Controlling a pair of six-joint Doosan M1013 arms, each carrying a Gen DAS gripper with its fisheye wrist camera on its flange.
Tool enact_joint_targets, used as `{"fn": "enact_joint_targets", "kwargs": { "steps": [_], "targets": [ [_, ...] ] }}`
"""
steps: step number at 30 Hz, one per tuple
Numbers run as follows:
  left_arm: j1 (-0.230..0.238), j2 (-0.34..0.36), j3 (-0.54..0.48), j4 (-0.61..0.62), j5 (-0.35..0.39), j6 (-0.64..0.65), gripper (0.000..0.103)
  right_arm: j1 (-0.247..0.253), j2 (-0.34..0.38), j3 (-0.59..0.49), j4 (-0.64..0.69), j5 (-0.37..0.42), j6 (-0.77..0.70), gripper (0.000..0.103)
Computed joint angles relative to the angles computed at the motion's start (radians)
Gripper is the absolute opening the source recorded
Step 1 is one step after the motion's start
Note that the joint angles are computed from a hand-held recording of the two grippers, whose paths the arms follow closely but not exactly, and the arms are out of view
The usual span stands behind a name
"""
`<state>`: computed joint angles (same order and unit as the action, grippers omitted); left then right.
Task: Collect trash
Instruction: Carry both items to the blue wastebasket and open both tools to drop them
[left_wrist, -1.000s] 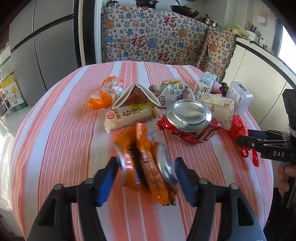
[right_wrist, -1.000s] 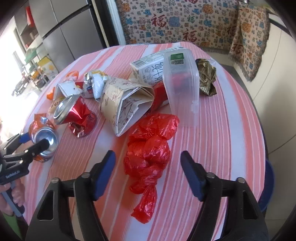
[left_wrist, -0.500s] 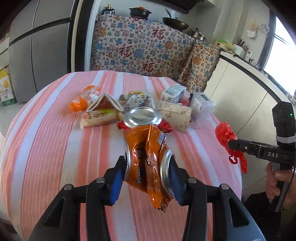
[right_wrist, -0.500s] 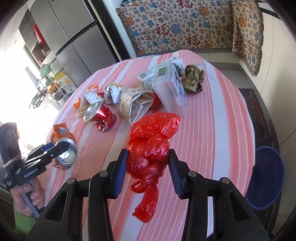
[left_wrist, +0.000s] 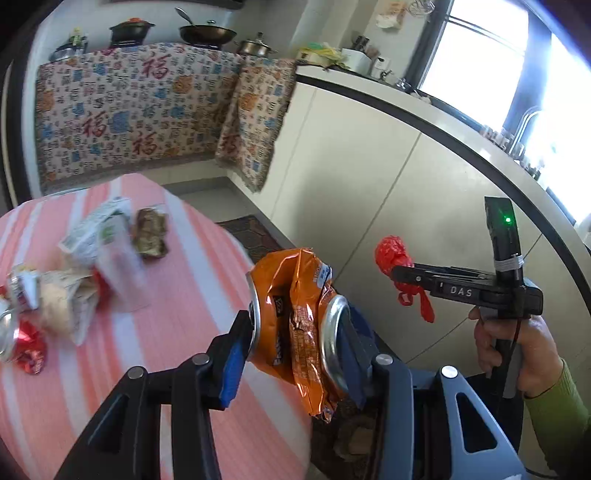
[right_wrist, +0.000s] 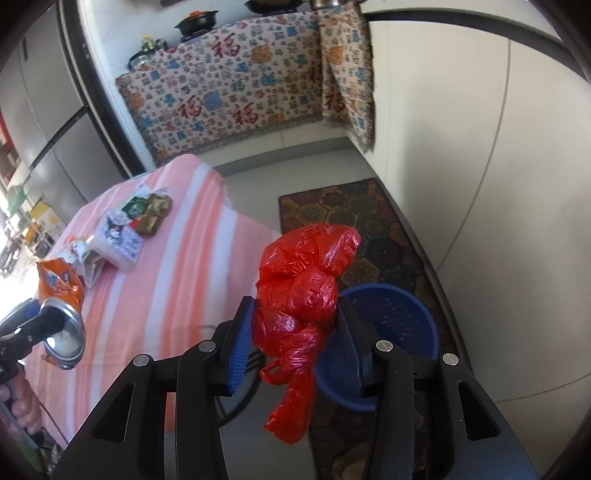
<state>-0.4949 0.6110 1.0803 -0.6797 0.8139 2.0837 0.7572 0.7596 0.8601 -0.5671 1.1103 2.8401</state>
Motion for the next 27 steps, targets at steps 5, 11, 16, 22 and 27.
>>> {"fn": "enact_joint_targets", "kwargs": {
  "steps": [5, 11, 16, 22, 27],
  "targets": [
    [-0.059, 0.136, -0.189, 0.03, 0.112, -0.056, 0.046, -0.038, -0.061, 0.131, 0.02, -0.04, 0.052, 0.045],
    [-0.102, 0.272, -0.368, 0.082, 0.21, -0.136, 0.046, -0.079, -0.1, 0.243, 0.062, -0.129, 0.11, 0.045],
    [-0.124, 0.371, -0.512, 0.133, 0.285, -0.208, 0.046, -0.103, -0.109, 0.292, 0.091, -0.184, 0.143, 0.045],
    [-0.14, 0.457, -0.646, 0.163, 0.359, -0.278, 0.065, -0.114, -0.126, 0.357, 0.066, -0.251, 0.224, 0.065],
    [-0.137, 0.447, -0.63, 0.179, 0.327, -0.328, 0.065, -0.098, -0.142, 0.373, -0.026, -0.215, 0.288, 0.065]
  ]
}}
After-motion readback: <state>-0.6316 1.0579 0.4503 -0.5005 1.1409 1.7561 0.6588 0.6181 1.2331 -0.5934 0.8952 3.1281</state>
